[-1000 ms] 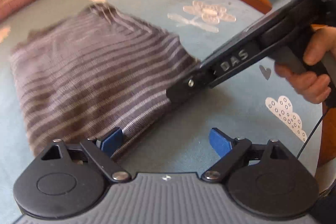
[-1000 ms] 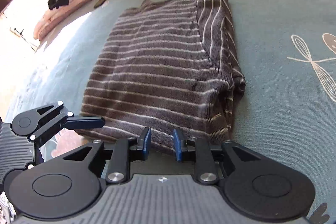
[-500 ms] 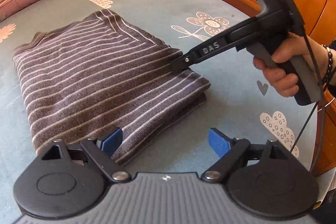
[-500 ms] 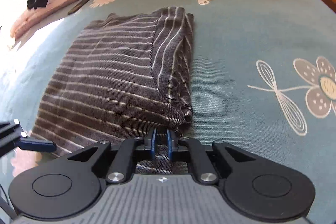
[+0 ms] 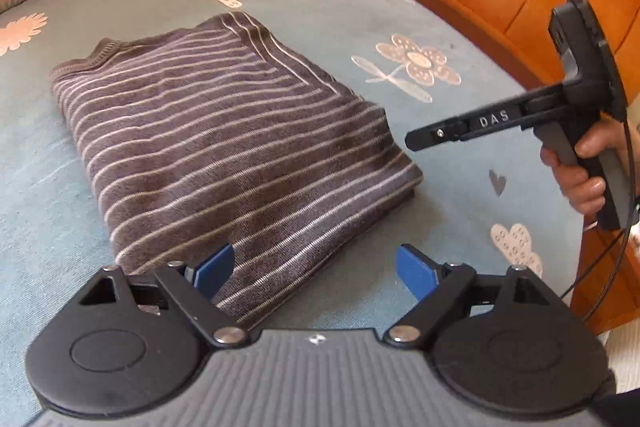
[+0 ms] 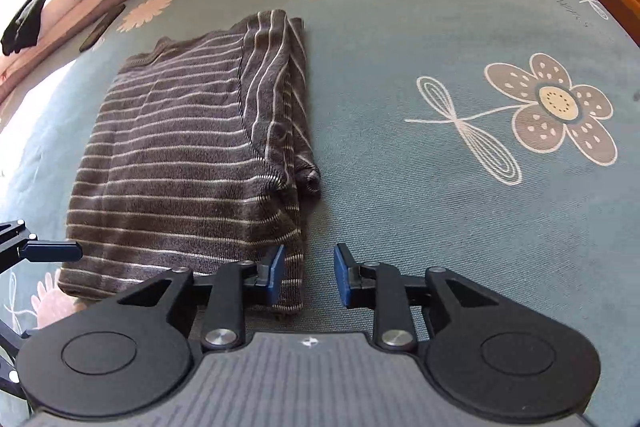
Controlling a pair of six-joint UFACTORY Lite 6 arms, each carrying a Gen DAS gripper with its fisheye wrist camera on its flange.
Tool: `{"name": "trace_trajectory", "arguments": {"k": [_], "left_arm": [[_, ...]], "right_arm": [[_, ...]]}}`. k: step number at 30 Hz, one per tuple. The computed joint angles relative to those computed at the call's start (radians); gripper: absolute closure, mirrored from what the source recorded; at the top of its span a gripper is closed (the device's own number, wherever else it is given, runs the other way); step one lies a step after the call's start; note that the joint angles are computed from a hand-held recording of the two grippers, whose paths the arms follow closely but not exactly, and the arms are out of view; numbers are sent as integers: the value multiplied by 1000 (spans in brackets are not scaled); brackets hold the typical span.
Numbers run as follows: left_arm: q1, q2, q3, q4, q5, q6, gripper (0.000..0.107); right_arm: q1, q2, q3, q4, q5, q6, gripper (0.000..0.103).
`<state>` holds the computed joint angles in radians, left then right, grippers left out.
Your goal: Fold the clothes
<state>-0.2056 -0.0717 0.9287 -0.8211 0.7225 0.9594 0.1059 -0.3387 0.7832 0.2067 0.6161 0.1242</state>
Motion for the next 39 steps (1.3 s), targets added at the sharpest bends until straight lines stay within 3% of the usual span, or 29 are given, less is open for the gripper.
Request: {"name": "trace_trajectory", "arguments": {"k": [2,4,9,13,18,30,34,39], "left_arm": [[89,48,73,-33,48,-1,19],[165,109,137,-64,60,-4,18],[293,403,360,-145,84,-97,18],[359,648,537,-253,201,-156,18],[386,845,696,-317,307,-235,18],[356,1213,1153,-345,439,-394,15],[359,1202,1117,-378,446,-337,13],[394,1072,881,-386,466,-230,12]], "right_arm": [[-88,1,24,142,28,-148,49],[-177,61,74,293,53,-296,48],[-331,390,331,664,160,-674,22],[-354,674,573,712,231,-738,22],[-428,968,801,854,399,-777,22],[-384,1399,1290,985,564,-700,20],[-356,1502,1446,998,581,-648,18],[-367,1369,1219,988,632,-717,18]]}}
